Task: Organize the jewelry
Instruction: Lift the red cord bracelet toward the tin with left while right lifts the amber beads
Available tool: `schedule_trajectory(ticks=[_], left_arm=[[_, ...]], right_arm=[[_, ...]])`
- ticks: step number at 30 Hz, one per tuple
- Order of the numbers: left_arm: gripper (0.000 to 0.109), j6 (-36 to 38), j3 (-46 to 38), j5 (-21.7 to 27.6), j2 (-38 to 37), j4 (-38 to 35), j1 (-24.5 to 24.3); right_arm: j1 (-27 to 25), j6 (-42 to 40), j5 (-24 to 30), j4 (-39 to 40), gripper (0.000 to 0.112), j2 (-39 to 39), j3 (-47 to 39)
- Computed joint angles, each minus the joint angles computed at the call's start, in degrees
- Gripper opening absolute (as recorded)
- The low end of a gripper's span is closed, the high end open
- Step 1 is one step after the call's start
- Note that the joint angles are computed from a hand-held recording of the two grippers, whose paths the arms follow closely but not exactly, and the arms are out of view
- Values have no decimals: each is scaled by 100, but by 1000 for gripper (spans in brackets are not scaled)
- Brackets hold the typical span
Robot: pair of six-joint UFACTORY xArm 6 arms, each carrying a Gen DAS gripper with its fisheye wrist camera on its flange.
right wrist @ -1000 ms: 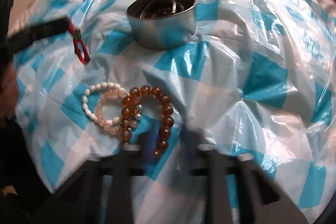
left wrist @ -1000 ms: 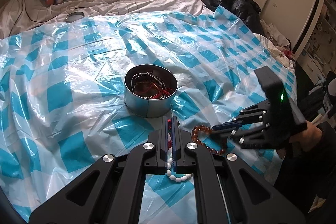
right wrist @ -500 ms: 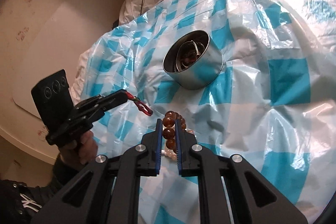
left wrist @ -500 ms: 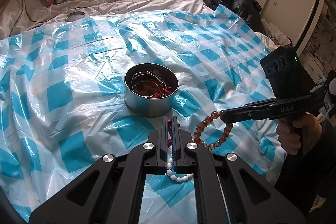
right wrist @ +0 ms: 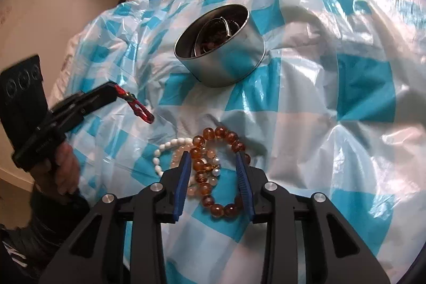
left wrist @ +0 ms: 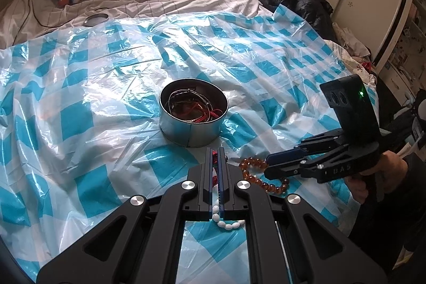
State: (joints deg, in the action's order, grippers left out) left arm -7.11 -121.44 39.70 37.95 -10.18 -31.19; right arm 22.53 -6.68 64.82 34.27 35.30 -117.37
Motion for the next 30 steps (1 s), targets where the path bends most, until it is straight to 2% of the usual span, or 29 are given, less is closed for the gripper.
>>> schedule_trajectory(ticks=[1,3,6,7,9,13,15,19,24,30], left_arm=[[3,-1,-5,2,3,11,2],[3,5,25,-13,-9,6,4],[3,15,23,-9,-5,-4,9],[3,26,15,-2,-4,-6,5],[3,47,75,-20,-27,2,3],[3,34,198,-76,-95,26,9],[3,24,202,-90,-88,64,-3],[3,-66,81,-13,-14,232,-27],[3,-169,29,44,-5,471,-50],[3,-263,-81,137,48,671,-77]], right_arm=[[88,72,0,-497,55,13,-91],[289,23,-32,-1429,56,-26,-100],[449,-66,-114,-1923,55,-77,28],[469,-61,-112,-2019,49,-72,18],[509,6,-158,-2357,29,-83,34],[543,27,-230,-2546,16,-114,75],[448,-11,-229,-2300,13,-151,118],[79,-150,-144,-648,12,-152,146],[-208,-352,-116,809,12,-170,256],[-324,-514,-245,1637,12,-325,517]])
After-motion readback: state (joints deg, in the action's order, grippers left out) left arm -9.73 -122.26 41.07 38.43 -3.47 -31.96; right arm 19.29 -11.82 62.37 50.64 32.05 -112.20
